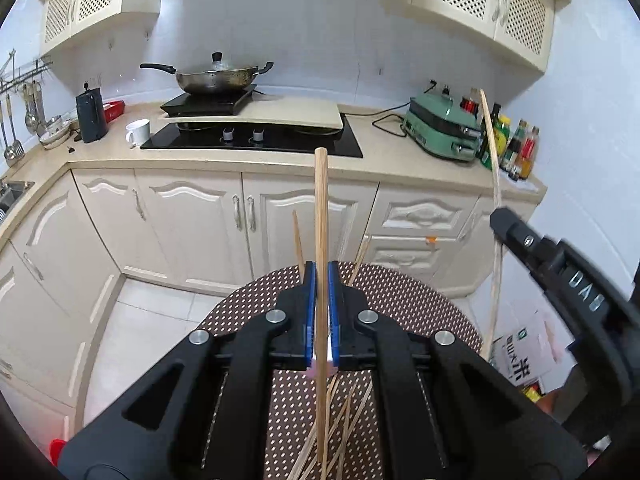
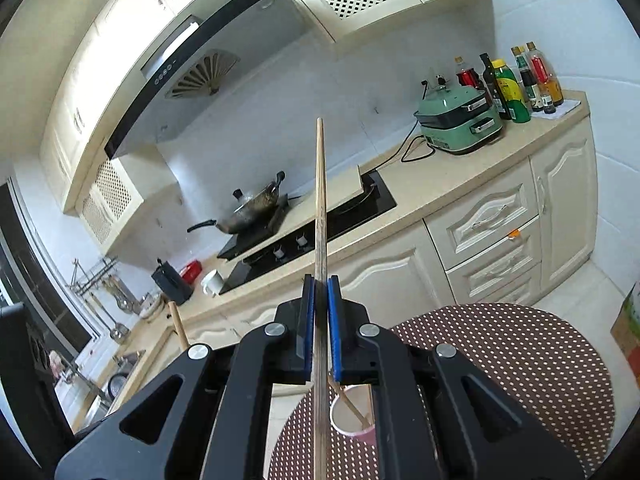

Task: Organize utensils
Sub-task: 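Lower the chopsticks into the pink cup with the left gripper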

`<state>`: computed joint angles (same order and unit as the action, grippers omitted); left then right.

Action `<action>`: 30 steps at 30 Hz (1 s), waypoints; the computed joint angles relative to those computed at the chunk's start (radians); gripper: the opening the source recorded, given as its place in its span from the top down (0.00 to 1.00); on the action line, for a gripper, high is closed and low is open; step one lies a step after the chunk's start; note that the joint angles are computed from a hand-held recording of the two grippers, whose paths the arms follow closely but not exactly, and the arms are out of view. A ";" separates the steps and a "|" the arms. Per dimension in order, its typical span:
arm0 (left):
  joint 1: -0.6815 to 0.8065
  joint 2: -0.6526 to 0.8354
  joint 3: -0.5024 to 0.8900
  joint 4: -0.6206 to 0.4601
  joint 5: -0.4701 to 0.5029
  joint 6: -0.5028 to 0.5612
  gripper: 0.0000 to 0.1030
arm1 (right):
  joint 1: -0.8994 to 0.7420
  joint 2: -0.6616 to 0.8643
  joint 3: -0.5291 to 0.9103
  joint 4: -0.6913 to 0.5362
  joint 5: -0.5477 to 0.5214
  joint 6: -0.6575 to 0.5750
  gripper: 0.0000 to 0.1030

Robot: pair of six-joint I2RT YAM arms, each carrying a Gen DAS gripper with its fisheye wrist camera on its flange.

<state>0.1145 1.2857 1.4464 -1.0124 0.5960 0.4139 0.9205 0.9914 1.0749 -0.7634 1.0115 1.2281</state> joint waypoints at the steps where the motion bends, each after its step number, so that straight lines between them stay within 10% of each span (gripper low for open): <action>1: -0.009 0.016 0.009 0.010 0.000 -0.014 0.94 | -0.021 -0.007 -0.021 0.041 -0.013 -0.022 0.95; 30: -0.116 0.221 -0.245 0.667 -0.044 -0.318 0.94 | -0.310 0.186 -0.469 0.850 -0.234 -0.173 0.95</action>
